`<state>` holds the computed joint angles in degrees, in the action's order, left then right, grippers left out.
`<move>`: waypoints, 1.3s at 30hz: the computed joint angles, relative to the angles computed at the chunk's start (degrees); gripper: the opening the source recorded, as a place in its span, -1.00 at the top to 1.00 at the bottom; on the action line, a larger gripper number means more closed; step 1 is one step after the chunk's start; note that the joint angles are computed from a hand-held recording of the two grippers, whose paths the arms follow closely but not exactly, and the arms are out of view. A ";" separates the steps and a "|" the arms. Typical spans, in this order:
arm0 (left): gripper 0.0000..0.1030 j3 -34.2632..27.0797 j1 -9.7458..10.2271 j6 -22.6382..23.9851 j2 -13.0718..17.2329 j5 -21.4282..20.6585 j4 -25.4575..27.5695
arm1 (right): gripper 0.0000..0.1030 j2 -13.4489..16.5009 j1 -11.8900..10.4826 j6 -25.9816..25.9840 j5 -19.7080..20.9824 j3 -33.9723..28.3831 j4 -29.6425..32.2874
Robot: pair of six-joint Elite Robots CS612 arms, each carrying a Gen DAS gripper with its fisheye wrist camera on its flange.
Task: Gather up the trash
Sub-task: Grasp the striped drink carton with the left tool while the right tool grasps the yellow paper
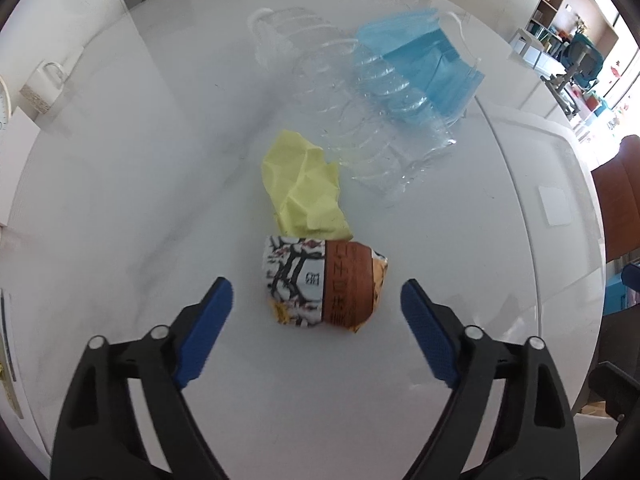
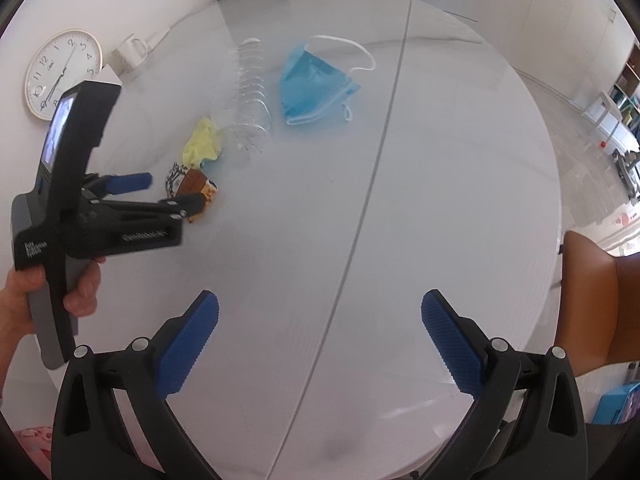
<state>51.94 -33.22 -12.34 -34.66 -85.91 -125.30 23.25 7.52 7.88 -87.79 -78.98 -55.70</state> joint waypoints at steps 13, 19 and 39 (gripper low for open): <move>-0.07 0.69 1.20 -0.40 -0.05 -3.05 -1.24 | -0.96 -1.82 0.33 -2.52 3.84 5.17 -4.06; -0.07 4.94 2.32 -1.19 -2.65 -4.35 -4.11 | -0.96 -2.51 0.85 -3.39 9.61 7.40 -7.06; -0.07 11.84 7.45 6.14 -7.67 -5.31 -5.86 | -0.95 -9.43 7.70 37.01 -5.61 29.65 -22.50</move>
